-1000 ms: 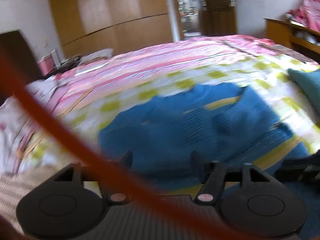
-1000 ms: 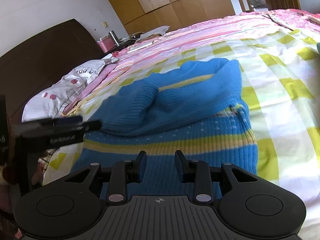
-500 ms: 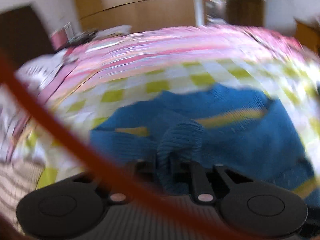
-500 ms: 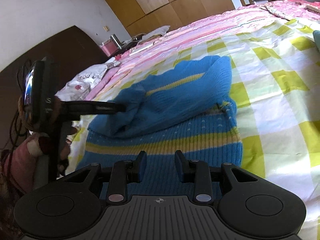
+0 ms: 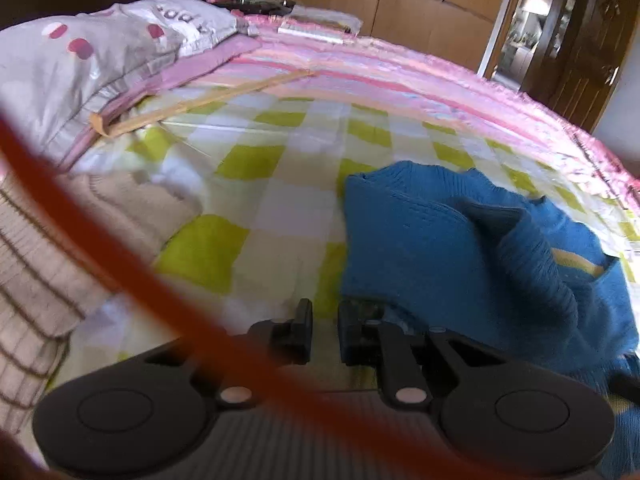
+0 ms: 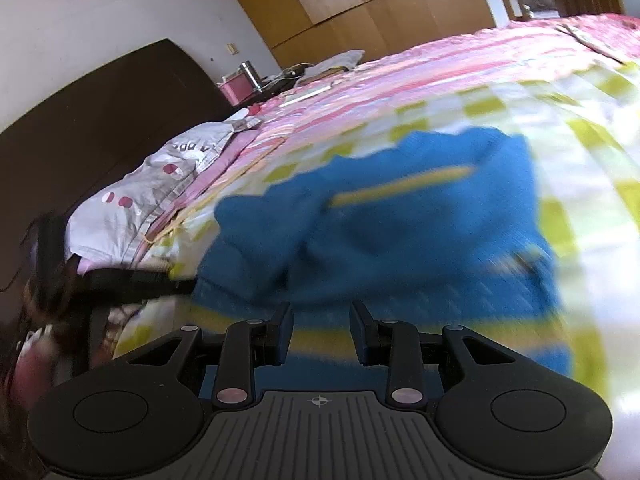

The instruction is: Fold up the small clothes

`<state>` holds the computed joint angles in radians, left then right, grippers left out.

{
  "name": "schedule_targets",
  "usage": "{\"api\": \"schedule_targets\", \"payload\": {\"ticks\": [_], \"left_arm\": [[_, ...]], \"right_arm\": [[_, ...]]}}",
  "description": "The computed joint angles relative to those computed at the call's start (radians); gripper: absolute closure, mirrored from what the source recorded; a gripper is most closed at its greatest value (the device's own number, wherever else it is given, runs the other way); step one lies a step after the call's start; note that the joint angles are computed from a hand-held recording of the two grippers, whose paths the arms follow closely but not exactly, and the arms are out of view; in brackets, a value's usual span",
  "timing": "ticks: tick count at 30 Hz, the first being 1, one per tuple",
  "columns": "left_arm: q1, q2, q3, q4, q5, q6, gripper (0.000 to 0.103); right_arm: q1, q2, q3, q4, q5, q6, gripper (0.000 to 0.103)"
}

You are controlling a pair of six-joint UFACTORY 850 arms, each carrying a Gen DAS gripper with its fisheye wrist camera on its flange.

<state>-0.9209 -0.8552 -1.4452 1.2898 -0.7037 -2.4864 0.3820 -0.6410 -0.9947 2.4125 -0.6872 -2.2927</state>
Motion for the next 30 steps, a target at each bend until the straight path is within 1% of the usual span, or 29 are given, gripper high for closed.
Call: {"api": "schedule_targets", "payload": {"ticks": [4,6,7,9,10,12,15,17,19,20,21,22,23,28,30], "left_arm": [[-0.044,0.029,0.064,0.086,-0.041,-0.076,0.081],[-0.061,0.033,0.086,0.134,-0.053,-0.137,0.080],[-0.066,0.034,0.096,0.156,-0.052,-0.168,0.080],[-0.063,0.036,0.112,0.200,-0.019,-0.204,0.080],[-0.059,0.038,0.118,0.219,0.002,-0.209,0.080],[-0.057,0.042,0.130,0.249,0.009,-0.226,0.080],[-0.053,0.057,0.162,0.316,0.020,-0.293,0.080],[-0.049,0.066,0.183,0.352,0.030,-0.341,0.079],[-0.049,0.069,0.191,0.368,0.037,-0.358,0.079],[-0.050,0.069,0.192,0.368,0.035,-0.353,0.079],[-0.051,0.069,0.191,0.369,0.033,-0.350,0.078],[-0.052,0.069,0.192,0.373,0.032,-0.350,0.077],[-0.053,0.069,0.193,0.378,0.030,-0.352,0.075],[-0.061,0.068,0.187,0.371,0.007,-0.328,0.072],[-0.062,0.068,0.188,0.378,0.004,-0.337,0.069]], "right_arm": [[0.025,-0.081,-0.136,-0.019,0.035,0.119,0.071],[0.029,-0.127,-0.198,-0.050,0.041,0.214,0.071],[0.030,-0.146,-0.222,-0.068,0.035,0.260,0.071],[0.036,-0.176,-0.261,-0.085,0.033,0.316,0.071],[0.042,-0.186,-0.276,-0.080,0.045,0.313,0.071],[0.061,-0.204,-0.308,-0.051,0.086,0.272,0.071],[0.082,-0.231,-0.357,-0.036,0.140,0.242,0.071],[0.092,-0.248,-0.389,-0.026,0.162,0.238,0.070],[0.095,-0.255,-0.408,-0.029,0.171,0.263,0.070],[0.095,-0.256,-0.413,-0.032,0.171,0.273,0.071],[0.096,-0.253,-0.414,-0.025,0.177,0.270,0.079],[0.099,-0.247,-0.413,-0.007,0.188,0.254,0.084],[0.101,-0.236,-0.402,0.025,0.192,0.220,0.092],[0.092,-0.135,-0.282,0.250,0.100,-0.003,0.095],[0.089,-0.079,-0.208,0.403,0.054,-0.134,0.095]]}}
